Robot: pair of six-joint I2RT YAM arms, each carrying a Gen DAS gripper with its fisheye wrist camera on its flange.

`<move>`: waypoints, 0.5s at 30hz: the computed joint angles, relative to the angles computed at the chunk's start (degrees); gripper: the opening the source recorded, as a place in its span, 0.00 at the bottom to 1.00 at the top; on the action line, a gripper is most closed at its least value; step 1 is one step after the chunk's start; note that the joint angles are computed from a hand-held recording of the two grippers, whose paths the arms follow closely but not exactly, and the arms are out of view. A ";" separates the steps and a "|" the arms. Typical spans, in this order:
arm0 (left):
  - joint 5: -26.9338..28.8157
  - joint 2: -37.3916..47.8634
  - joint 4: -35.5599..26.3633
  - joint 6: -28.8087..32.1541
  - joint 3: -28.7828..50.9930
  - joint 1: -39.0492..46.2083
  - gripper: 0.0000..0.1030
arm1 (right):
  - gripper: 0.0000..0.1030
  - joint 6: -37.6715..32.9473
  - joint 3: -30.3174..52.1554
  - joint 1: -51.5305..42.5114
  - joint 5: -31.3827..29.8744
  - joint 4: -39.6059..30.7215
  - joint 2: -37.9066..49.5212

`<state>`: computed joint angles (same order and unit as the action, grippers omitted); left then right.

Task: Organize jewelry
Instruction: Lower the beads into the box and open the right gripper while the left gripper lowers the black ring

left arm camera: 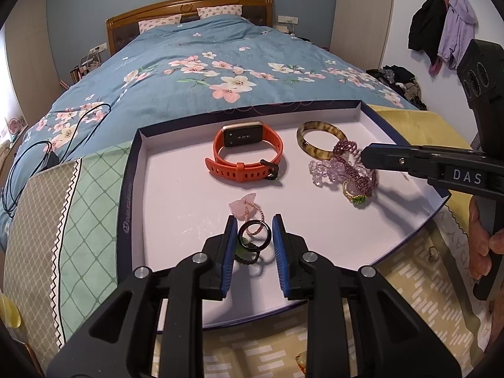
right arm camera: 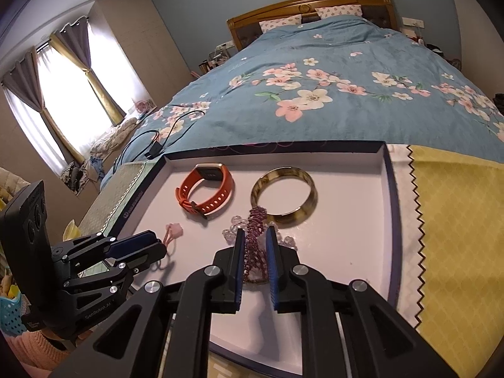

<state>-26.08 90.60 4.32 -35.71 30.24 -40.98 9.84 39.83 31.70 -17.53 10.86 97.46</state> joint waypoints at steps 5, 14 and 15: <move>-0.51 -0.18 0.07 -0.86 -0.14 -0.23 0.45 | 0.34 0.44 -1.95 0.01 1.93 0.42 -2.42; -8.05 -14.90 -4.38 -4.60 -6.48 -7.95 0.55 | 0.35 -3.38 -12.25 0.69 3.85 -0.78 -18.98; -9.25 -16.62 -6.04 -5.26 -6.99 -9.79 0.55 | 0.35 -4.13 -13.53 0.74 3.71 -1.53 -21.37</move>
